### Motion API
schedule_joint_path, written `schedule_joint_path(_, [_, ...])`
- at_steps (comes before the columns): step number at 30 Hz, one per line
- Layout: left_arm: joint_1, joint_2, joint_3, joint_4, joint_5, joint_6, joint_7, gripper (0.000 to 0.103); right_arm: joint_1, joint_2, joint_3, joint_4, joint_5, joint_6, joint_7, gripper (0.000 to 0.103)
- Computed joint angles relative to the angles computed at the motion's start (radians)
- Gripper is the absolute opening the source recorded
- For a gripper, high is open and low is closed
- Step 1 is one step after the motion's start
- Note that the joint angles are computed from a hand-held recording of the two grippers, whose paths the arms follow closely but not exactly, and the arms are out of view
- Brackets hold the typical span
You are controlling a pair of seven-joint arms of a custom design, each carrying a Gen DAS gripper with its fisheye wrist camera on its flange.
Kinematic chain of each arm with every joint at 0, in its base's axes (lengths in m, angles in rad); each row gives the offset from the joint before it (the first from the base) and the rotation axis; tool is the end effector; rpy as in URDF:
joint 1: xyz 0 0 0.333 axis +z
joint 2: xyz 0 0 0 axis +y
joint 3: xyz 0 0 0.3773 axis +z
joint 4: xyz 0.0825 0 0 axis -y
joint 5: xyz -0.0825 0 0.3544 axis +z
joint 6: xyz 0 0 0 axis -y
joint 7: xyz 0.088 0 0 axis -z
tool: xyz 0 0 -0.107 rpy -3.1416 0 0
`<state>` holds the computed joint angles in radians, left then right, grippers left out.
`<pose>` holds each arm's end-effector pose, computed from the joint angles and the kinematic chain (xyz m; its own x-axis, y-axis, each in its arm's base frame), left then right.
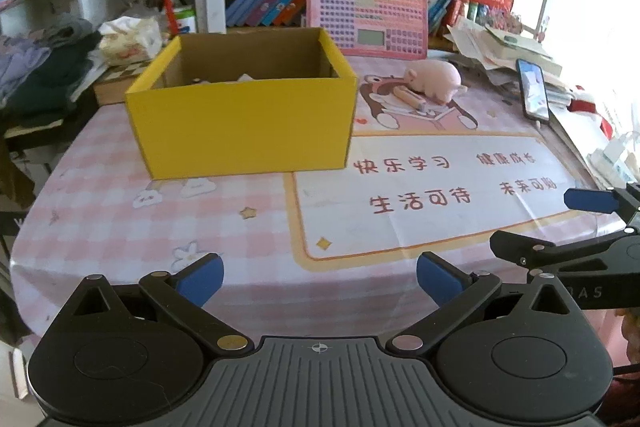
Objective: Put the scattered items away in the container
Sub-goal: 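Withdraw both open tools from the box toward the pink plush pig, then grasp the pink toy stick with the left tool while the right tool grasps the plush pig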
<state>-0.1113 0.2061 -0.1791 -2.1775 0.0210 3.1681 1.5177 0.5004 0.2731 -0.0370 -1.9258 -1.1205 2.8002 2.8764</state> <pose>0.5754 -0.1663 0.4731 -0.2609 -0.9635 0.0596 -0.6927 0.1439 -0.7067 0.5470 0.3233 0.4723 0.1001 -0.9925 0.0698 -0.6615 -0.1188 -0.7405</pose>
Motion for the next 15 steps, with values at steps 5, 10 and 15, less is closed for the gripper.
schedule_joint_path(5, [-0.052,0.053,0.025,0.078,0.027,-0.04,-0.03,0.103,-0.036,0.0,-0.006,-0.009,0.058,0.018,-0.077,0.103])
schedule_joint_path(10, [-0.084,0.117,0.021,0.173,0.049,-0.093,-0.038,0.103,-0.063,-0.001,-0.027,-0.02,0.102,0.034,-0.125,0.103])
schedule_joint_path(15, [-0.124,0.186,0.022,0.283,0.079,-0.155,-0.041,0.103,-0.095,0.003,-0.053,-0.026,0.133,0.056,-0.15,0.103])
